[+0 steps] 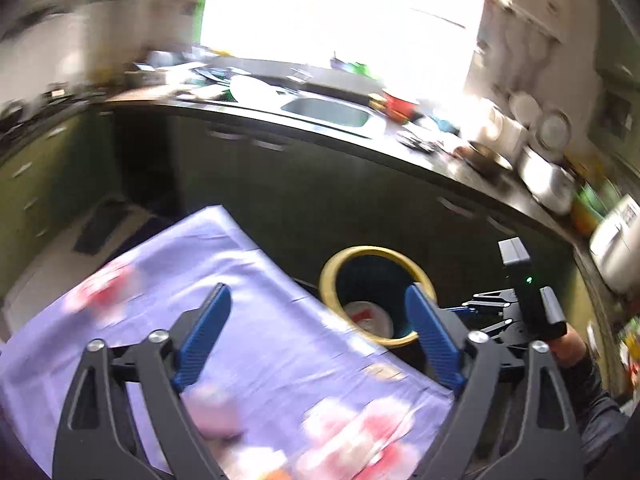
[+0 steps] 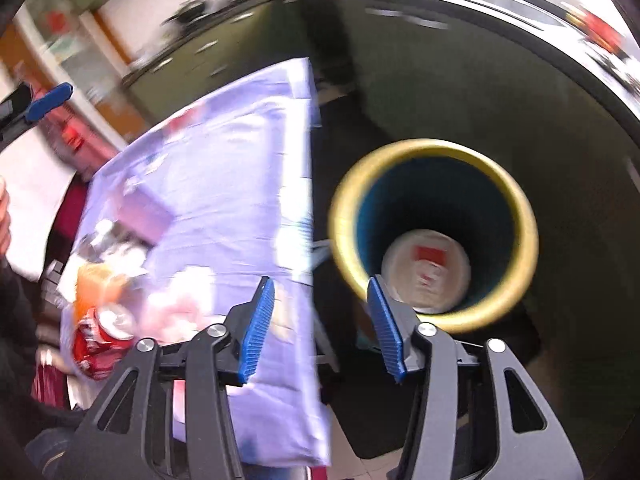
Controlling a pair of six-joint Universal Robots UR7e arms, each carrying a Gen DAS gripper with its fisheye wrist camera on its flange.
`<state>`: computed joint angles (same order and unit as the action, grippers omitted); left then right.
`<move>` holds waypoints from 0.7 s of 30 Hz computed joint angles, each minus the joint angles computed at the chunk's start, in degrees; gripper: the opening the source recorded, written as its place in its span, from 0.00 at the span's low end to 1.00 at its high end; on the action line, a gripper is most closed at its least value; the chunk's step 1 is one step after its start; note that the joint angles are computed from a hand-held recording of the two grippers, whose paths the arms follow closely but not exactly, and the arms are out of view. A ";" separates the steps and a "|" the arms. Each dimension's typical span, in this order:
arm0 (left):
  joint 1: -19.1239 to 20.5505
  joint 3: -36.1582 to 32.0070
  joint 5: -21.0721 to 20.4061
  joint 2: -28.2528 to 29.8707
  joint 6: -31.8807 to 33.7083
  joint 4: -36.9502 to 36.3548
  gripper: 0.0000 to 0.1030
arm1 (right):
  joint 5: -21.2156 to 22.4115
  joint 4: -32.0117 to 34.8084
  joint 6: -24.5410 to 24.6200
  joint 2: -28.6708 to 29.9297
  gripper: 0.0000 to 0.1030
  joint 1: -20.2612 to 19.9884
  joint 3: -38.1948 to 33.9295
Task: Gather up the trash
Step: 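Grasp the pink box with the right gripper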
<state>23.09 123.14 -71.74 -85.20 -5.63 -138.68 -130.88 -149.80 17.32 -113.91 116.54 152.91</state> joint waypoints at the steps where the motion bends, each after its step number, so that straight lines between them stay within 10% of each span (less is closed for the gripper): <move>1: 0.16 1.24 1.46 -2.99 -0.70 0.86 0.86 | 0.67 -1.66 -0.57 2.86 0.55 0.63 -0.68; 12: 0.13 10.91 14.62 -31.37 -12.31 19.08 0.88 | 6.38 -18.88 -20.87 38.25 0.70 7.50 -15.64; 21: 0.00 13.50 13.58 -40.43 -16.26 27.51 0.89 | 5.60 -21.05 -30.79 49.71 0.78 3.81 -21.89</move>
<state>23.10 136.64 -58.16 -125.63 -21.89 -111.17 -125.29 -170.85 -13.46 -64.20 120.34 131.02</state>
